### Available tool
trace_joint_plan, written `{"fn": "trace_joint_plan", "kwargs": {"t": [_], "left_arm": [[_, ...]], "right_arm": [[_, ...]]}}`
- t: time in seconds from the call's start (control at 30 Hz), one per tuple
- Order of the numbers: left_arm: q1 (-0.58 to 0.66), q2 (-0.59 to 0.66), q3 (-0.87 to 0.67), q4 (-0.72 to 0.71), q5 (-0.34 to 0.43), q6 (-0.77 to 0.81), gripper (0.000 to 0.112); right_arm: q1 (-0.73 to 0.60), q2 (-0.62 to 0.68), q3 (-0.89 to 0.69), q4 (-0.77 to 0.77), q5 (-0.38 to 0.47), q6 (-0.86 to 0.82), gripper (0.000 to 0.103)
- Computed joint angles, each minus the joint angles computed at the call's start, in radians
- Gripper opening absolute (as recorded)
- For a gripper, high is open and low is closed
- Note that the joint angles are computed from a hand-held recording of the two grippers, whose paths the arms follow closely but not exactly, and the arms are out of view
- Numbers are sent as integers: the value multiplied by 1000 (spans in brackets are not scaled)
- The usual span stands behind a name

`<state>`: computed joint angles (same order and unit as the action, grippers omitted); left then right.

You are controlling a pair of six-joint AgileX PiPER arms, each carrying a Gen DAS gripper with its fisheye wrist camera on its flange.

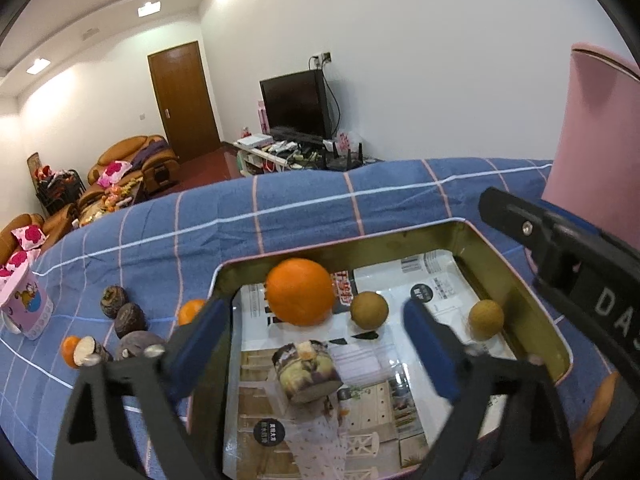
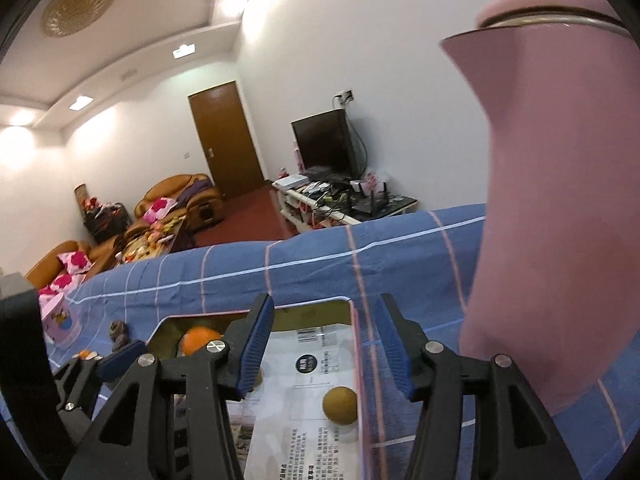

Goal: Organize fruits
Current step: 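Open both tools to release the orange and brown fruit into the tin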

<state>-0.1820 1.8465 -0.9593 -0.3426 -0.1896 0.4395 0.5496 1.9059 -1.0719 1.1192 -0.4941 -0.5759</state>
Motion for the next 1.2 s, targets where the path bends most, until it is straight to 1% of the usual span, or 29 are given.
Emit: {"fn": "trace_joint_plan", "kwargs": {"t": [0.1,0.13,0.23,0.27,0.3,0.33,0.4,0.47,0.5,0.53,0.57,0.6,0.67,0.7,0.83,0.97,1.1,1.2], "left_arm": [[2,-20,35,94,-48,-90,101],[3,-25,44,128,-60,-121,103],[13,-43,80,237,-104,-226,103],[17,-48,87,264,-112,-251,103],[21,-52,92,283,-116,-269,103],[24,-57,98,300,-117,-285,103],[34,-58,96,336,-108,-321,103],[40,-62,99,329,-106,-324,103],[44,-63,100,333,-107,-330,103],[45,-63,100,330,-108,-331,103],[47,-65,102,319,-107,-324,103],[46,-65,104,295,-109,-303,103],[37,-68,111,183,-120,-203,103],[37,-67,113,166,-126,-190,103],[49,-79,137,169,-151,-196,103],[63,-93,163,167,-172,-201,103],[90,-109,189,212,-189,-244,103],[115,-124,212,292,-196,-312,103]], "right_arm": [[8,-1,8,5,-23,-3,55],[17,2,5,22,-38,-24,55],[46,9,-8,77,-85,-95,56],[58,10,-6,90,-108,-112,58],[66,9,-2,93,-125,-117,66],[74,9,3,96,-153,-119,72],[103,13,14,102,-237,-117,73],[129,19,24,99,-315,-115,73],[144,26,27,103,-361,-120,75],[156,33,27,108,-394,-130,79],[164,38,26,112,-415,-137,81],[167,40,25,114,-421,-143,81],[171,39,24,118,-424,-153,81],[172,38,25,121,-426,-155,81],[170,25,39,133,-415,-141,81],[184,16,57,155,-440,-124,81],[202,18,57,181,-463,-134,81],[222,22,48,210,-485,-160,81]]}}
